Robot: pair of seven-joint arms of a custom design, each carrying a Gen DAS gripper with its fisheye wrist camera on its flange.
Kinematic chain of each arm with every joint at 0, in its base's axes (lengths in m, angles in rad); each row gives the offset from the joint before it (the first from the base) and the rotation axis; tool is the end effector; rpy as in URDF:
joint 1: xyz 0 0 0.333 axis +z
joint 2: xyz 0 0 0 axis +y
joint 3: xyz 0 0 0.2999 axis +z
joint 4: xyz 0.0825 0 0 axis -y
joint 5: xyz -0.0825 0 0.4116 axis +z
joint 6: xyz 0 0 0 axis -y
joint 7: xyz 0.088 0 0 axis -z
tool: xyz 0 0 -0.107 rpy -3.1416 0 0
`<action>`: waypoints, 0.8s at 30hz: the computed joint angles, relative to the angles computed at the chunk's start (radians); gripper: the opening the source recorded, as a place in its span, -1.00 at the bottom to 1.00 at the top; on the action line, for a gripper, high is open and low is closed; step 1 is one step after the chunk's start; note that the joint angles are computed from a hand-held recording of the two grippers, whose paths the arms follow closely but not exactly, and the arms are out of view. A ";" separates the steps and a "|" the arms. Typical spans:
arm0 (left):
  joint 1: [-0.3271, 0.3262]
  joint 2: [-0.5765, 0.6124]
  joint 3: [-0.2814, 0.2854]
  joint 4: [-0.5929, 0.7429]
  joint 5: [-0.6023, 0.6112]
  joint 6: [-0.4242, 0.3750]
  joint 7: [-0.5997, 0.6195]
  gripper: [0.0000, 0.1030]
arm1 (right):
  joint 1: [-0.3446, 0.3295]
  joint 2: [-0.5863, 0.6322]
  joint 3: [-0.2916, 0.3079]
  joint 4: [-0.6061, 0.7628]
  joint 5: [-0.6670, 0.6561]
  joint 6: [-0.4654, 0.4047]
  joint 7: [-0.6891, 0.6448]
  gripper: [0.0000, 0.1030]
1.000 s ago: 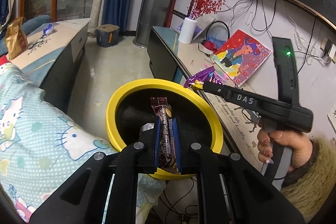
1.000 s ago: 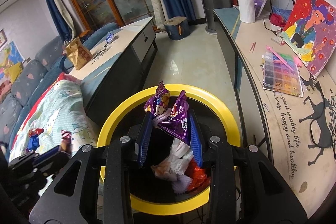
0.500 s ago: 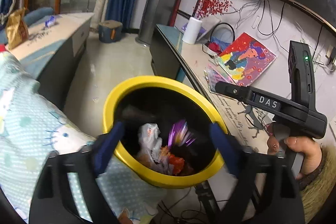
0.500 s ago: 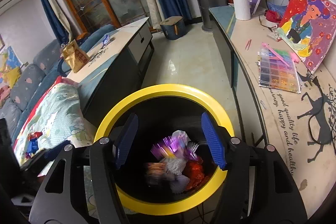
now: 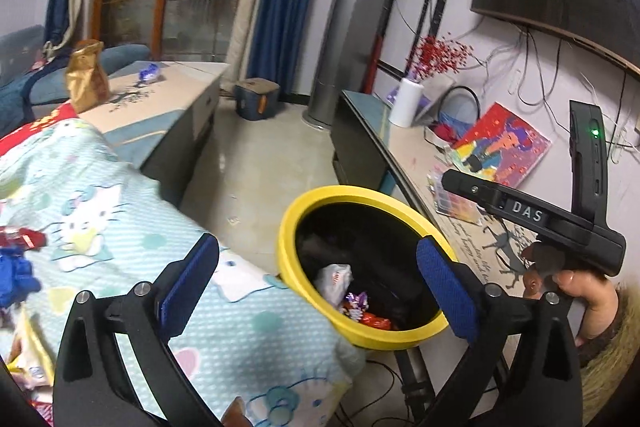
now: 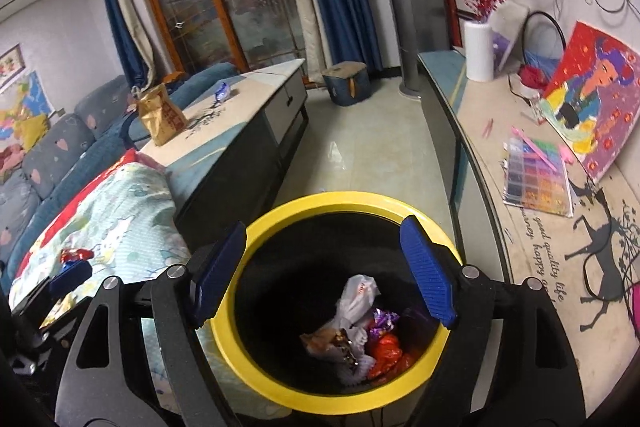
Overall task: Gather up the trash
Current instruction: 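Move both tools back toward the snacks on the bedspread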
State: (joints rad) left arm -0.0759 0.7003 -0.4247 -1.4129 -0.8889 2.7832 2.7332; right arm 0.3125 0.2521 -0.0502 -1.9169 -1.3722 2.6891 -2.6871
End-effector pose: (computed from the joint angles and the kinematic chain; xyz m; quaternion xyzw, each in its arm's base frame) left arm 0.7299 -0.2720 0.3491 -0.3636 0.8003 -0.4679 0.0914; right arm 0.6251 0.2022 0.3684 -0.4075 0.7874 -0.3233 0.3308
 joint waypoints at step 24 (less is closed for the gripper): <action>0.124 -0.125 -0.024 -0.137 -0.277 0.127 0.169 0.87 | 0.083 0.064 0.010 0.136 -0.065 0.002 -0.032 0.60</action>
